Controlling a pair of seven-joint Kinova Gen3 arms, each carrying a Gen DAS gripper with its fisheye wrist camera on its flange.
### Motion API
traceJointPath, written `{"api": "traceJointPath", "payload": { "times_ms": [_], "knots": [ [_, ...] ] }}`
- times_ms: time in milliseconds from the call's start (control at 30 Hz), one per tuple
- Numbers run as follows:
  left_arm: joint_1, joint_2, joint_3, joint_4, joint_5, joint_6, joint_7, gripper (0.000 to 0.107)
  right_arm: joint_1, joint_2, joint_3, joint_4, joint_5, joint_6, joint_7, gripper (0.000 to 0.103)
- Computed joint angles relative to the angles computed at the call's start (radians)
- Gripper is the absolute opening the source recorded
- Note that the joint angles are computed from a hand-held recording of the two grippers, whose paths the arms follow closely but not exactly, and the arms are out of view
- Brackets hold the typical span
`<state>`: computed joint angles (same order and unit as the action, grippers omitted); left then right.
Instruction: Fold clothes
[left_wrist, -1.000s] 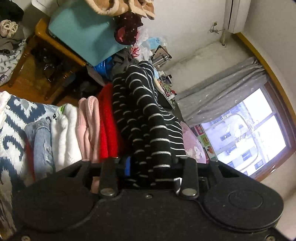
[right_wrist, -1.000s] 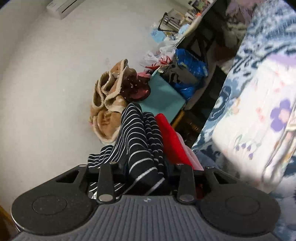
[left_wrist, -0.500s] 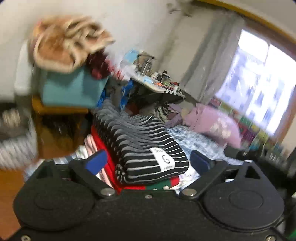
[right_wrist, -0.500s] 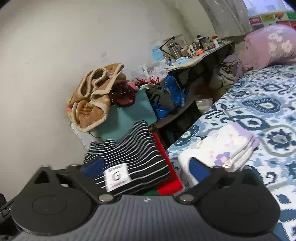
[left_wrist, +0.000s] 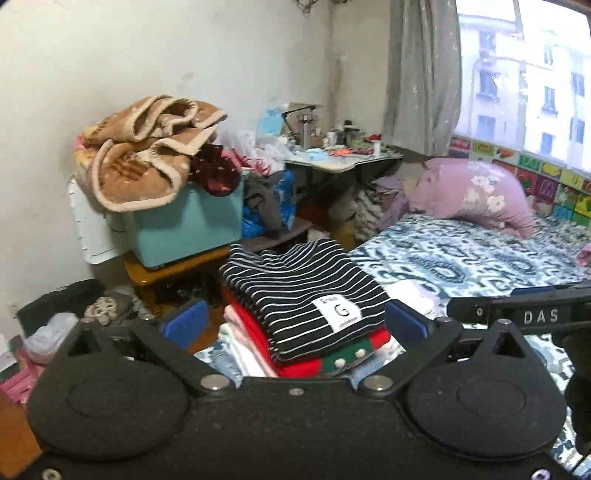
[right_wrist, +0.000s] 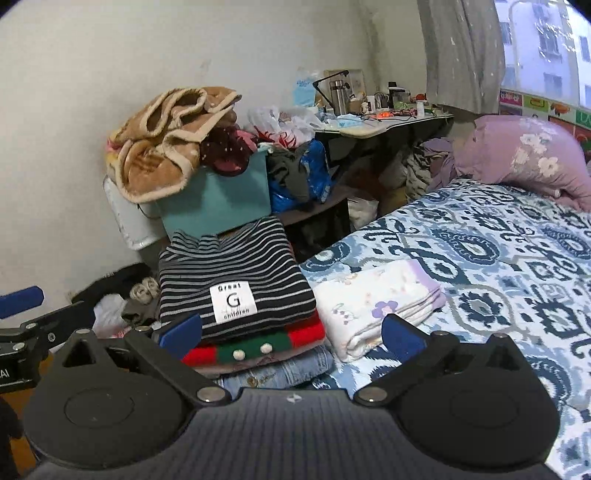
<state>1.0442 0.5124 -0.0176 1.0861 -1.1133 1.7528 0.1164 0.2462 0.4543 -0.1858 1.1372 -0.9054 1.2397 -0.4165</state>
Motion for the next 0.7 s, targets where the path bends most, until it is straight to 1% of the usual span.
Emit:
{"api": "traceJointPath", "payload": {
  "times_ms": [67,133,233,400,500,667,700],
  "knots": [
    [0.017,0.041,-0.012,-0.071,-0.013,0.066,-0.039,0.103,0.000,-0.020,0.000,0.022,0.006,-0.010,0.021,0.103],
    [0.029,0.068,-0.028,-0.121,-0.008,0.109,-0.059,0.103,0.002,-0.038,0.003,0.043,0.005,-0.010,0.043,0.103],
    [0.040,0.087,-0.046,-0.161,0.012,0.134,-0.066,0.103,0.002,-0.061,0.013,0.068,-0.001,-0.006,0.057,0.103],
    [0.039,0.112,-0.061,-0.235,0.074,0.163,-0.098,0.103,-0.005,-0.094,0.035,0.107,-0.005,-0.013,0.069,0.103],
    [0.050,0.138,-0.081,-0.276,0.078,0.193,-0.137,0.103,-0.012,-0.112,0.046,0.134,-0.005,-0.029,0.076,0.103],
    [0.056,0.158,-0.106,-0.320,0.096,0.229,-0.168,0.103,-0.021,-0.122,0.059,0.151,-0.001,-0.032,0.079,0.103],
    [0.057,0.170,-0.114,-0.339,0.093,0.248,-0.187,0.103,-0.022,-0.126,0.060,0.157,-0.001,-0.035,0.082,0.103]
  ]
}}
